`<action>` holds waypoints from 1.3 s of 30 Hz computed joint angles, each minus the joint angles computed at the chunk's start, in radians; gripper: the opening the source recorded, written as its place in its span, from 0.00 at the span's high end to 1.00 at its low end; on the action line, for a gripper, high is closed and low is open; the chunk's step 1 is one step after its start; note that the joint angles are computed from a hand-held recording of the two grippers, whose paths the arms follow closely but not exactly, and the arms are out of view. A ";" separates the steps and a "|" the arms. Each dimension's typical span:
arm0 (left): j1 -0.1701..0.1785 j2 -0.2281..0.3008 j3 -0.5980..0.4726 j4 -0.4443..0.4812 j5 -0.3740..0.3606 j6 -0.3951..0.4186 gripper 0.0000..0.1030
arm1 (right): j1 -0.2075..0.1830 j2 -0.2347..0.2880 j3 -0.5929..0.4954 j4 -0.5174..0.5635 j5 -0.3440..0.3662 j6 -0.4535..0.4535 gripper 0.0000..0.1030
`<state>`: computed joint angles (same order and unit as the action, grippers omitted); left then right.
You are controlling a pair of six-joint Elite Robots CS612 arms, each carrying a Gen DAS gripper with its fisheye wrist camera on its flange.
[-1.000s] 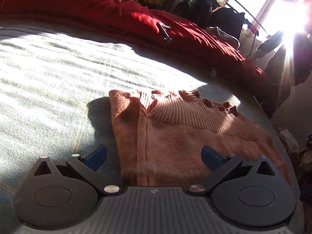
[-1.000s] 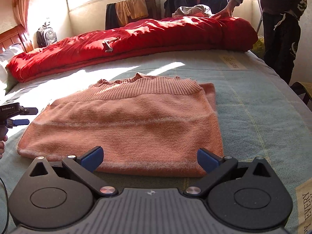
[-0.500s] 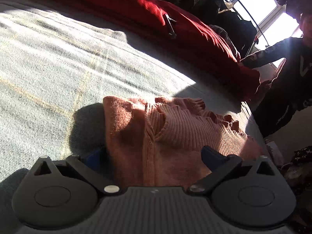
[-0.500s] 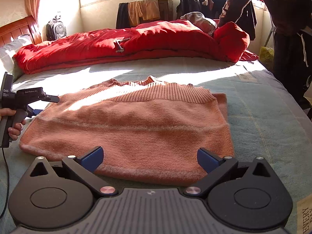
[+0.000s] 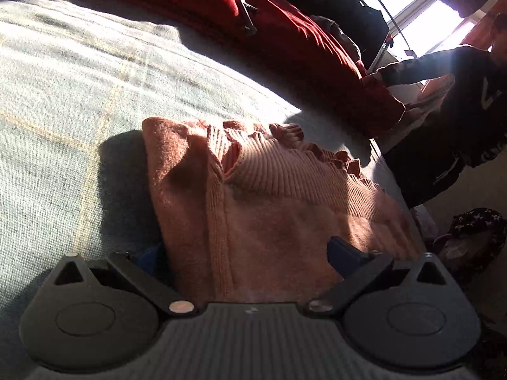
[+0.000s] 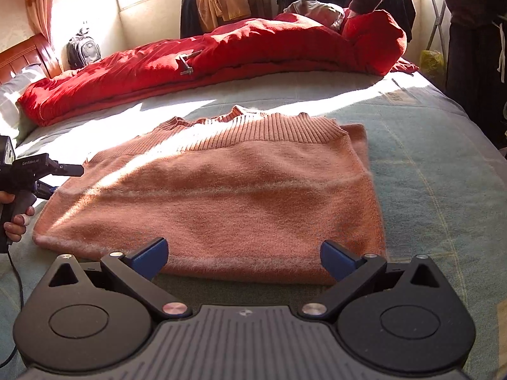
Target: Fold clothes
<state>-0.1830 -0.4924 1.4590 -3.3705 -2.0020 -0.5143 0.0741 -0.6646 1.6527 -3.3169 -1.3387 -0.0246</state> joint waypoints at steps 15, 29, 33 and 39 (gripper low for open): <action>-0.006 0.014 -0.010 -0.033 0.026 -0.006 0.01 | 0.006 0.046 -0.044 -0.169 0.145 -0.064 0.00; -0.012 0.004 -0.005 0.000 0.045 0.050 0.01 | 0.023 0.020 -0.075 0.056 0.141 -0.057 0.00; -0.002 0.015 -0.029 0.010 0.011 0.034 0.01 | 0.020 0.048 -0.084 -0.046 0.206 -0.048 0.00; 0.000 0.016 -0.049 0.056 -0.005 0.038 0.01 | 0.031 0.058 -0.101 -0.061 0.200 -0.109 0.00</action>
<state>-0.1829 -0.4761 1.4098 -3.3147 -2.0067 -0.4764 0.1047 -0.6063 1.5517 -3.3777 -1.1390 -0.1331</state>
